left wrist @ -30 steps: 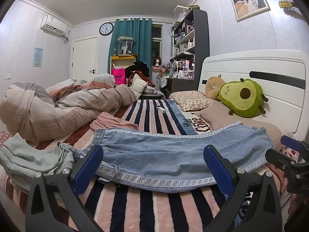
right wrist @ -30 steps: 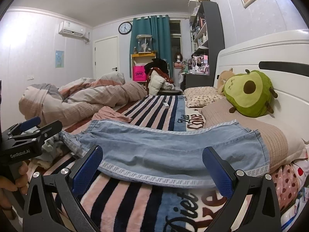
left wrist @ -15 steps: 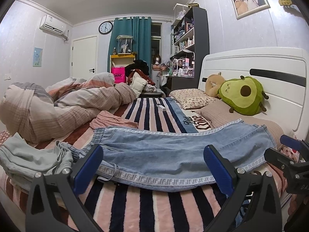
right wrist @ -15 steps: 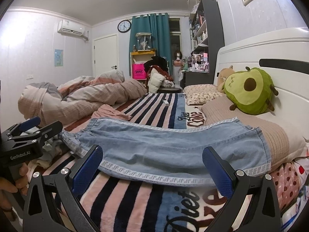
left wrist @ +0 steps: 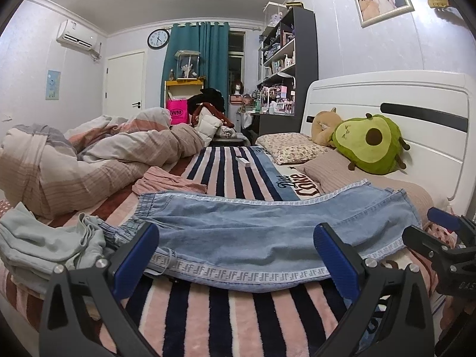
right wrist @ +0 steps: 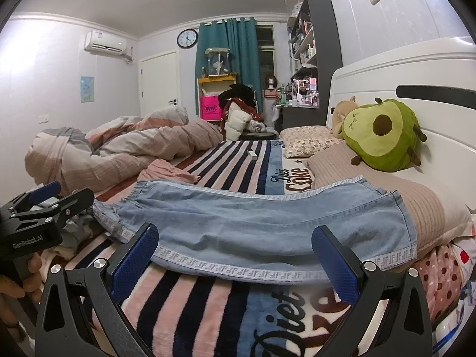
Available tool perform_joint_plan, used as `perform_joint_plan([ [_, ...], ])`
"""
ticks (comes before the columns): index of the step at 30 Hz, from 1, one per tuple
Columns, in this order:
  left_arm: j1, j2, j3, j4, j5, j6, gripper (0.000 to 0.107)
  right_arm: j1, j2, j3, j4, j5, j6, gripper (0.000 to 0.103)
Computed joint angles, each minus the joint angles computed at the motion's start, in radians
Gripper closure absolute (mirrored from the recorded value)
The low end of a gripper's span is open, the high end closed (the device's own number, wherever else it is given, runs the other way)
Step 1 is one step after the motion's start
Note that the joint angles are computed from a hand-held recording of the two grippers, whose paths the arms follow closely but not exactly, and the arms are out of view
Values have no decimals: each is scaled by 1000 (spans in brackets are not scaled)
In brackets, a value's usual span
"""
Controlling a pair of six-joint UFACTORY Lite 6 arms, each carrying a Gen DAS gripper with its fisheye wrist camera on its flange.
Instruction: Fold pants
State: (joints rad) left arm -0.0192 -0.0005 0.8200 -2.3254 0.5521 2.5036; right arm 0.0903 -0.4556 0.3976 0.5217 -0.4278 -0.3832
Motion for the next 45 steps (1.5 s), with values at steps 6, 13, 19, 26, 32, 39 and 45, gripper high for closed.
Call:
perform_joint_plan([
  [6, -7, 0, 0, -7, -4, 5, 5, -20, -4, 1, -39, 15, 31, 0],
  [13, -14, -3, -2, -11, -13, -1, 5, -20, -1, 4, -36, 16, 30, 0],
  [19, -12, 5, 0, -17, -14, 7, 5, -24, -7, 5, -2, 20, 0, 1],
  [26, -17, 73, 44, -56, -27, 48, 5, 9, 49, 7, 183, -75, -103, 0],
  [32, 22, 243, 167, 88, -4, -89, 5, -74, 216, 85, 18, -63, 60, 1],
  [39, 92, 592, 465, 399, 43, -443, 5, -248, 542, 219, -637, -99, 721, 1],
  [45, 97, 863, 760, 567, 1, -689, 5, -363, 809, 412, -1014, -92, 1088, 19],
])
